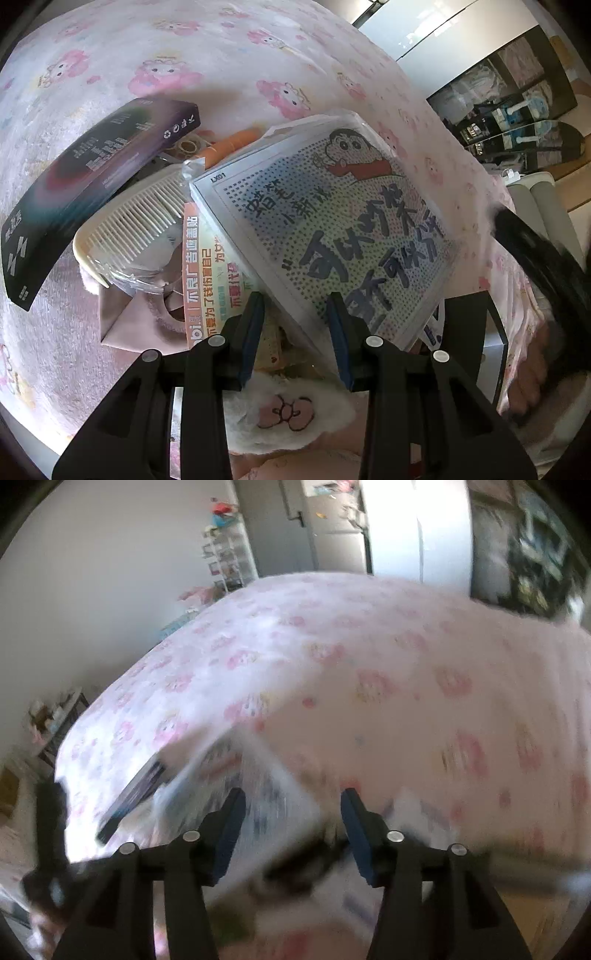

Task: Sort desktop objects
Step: 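Grasp the bagged Shin-chan bead-art kit with the left gripper and lift it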

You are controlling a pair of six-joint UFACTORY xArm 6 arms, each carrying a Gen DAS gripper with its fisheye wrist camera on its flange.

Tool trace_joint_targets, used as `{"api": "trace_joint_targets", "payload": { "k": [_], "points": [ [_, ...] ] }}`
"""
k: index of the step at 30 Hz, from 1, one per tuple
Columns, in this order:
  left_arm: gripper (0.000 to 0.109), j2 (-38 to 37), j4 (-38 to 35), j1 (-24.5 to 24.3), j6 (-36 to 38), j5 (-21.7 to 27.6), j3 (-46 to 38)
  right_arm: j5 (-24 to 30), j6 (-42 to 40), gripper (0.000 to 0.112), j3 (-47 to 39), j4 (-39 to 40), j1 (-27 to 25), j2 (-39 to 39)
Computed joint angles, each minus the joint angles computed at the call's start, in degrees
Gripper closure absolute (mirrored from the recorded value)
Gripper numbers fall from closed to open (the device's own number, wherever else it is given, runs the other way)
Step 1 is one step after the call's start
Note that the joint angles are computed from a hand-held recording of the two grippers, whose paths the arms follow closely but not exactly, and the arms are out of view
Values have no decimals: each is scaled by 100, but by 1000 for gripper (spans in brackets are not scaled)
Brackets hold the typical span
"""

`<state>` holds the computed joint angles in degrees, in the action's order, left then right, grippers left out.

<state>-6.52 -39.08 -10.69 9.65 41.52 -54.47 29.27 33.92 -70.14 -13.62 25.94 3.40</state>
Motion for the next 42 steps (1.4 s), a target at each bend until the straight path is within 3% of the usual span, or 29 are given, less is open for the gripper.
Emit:
{"api": "trace_joint_targets", "payload": {
  "k": [2,5,11,15,19,22,25,28,30,36,42],
  "points": [
    [72,14,-66,42,16,49,-15,469,-552,61,-579,555,-44,603],
    [66,84,-131,24,6,20,-69,687,-1190,61,-741,1426,-56,967],
    [54,33,-77,-21,-90,-121,10,623,-1347,61,125,1669,217,316],
    [54,-91,-167,56,83,128,55,1102,-1766,60,748,2148,296,-435],
    [54,-66,-21,57,173,181,54,1105,-2072,61,1195,2597,278,-837],
    [54,-15,241,-10,-94,-118,50,671,-1585,61,1384,2111,232,-966],
    [54,128,214,-44,-151,-223,-21,230,-1674,61,1328,2174,185,-774],
    [51,158,196,-101,-171,-269,-37,370,-2129,61,910,2566,192,-324],
    [50,94,504,-165,-457,-317,-7,546,-2033,61,752,2391,236,-225],
    [50,-466,118,-340,-213,-468,285,526,-1831,61,1321,2141,257,-1079],
    [50,-967,483,-889,-467,-588,203,511,-1270,61,1992,1576,157,-2312]
  ]
}}
